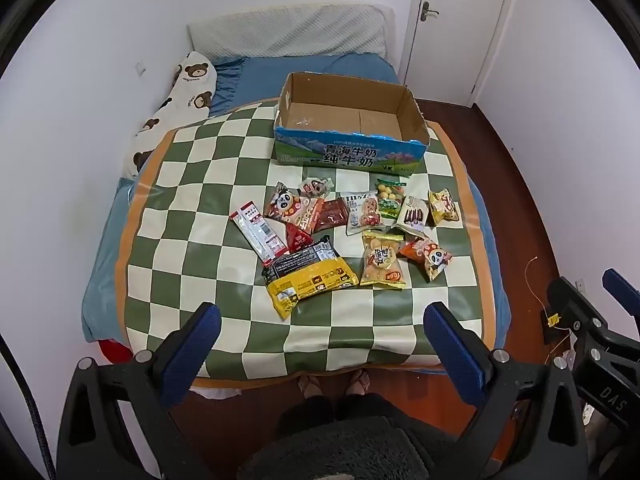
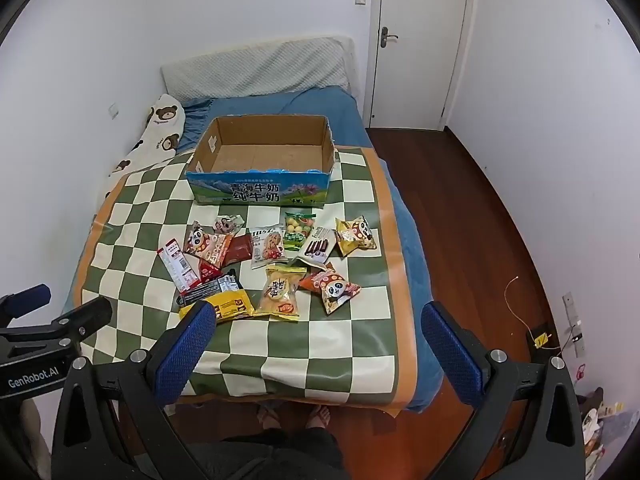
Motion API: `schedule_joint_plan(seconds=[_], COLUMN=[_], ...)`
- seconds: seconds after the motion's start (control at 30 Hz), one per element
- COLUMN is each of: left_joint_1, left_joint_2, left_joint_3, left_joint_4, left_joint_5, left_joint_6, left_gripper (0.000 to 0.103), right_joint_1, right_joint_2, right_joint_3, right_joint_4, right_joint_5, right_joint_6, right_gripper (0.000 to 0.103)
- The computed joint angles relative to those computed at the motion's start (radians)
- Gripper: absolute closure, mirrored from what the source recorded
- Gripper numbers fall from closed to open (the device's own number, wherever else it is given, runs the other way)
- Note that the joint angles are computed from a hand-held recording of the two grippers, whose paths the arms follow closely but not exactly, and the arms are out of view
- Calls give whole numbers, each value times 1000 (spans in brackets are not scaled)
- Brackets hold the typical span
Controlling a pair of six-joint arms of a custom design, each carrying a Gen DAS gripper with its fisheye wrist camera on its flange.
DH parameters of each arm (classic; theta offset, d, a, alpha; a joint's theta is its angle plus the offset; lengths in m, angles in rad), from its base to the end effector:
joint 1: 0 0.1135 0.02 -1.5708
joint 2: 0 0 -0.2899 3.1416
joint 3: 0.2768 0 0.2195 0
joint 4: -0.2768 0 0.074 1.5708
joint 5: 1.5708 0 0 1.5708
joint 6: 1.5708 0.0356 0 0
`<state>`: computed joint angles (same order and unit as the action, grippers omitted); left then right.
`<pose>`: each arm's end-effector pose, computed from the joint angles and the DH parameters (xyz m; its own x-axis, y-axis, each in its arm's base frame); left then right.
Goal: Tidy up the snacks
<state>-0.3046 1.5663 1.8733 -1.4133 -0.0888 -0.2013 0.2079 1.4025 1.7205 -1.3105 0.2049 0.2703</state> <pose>0.2403 -0.0722 0.4265 -0.8878 0.0704 -0.4548 0.0851 0.9963 -0.0119 0.2097 0.0368 0.4311 -0.8145 0.0954 -0.5723 0.1289 0.9915 -0.0182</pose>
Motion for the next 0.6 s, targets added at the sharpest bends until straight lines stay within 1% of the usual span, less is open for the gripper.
schedule_joint_plan(seconds=[0.33,0.37,0.43,0.53,0.6], left_joint_1=[4,4,11,13,9], left_joint_2=[5,6,-28,-30,-47], left_joint_3=[12,13,-42,-44,-65], left_joint_4=[-12,-13,10,8,13], left_joint_5=[4,4,9,8,4], left_joint_6=[3,2,10,10,6], left_gripper=[0,0,0,0,0], right_joint_1=[-6,-1,5,-11,8], right_joint_2=[6,-7,-9,-4,-2], right_joint_3=[7,-9,-14,-2,1], right_joint_4=[-7,-7,-8,-10,-15], right_joint_5=[-8,-6,2,-4,9], right_joint_6=[-6,-1,4,-10,4], right_gripper=[0,0,0,0,0])
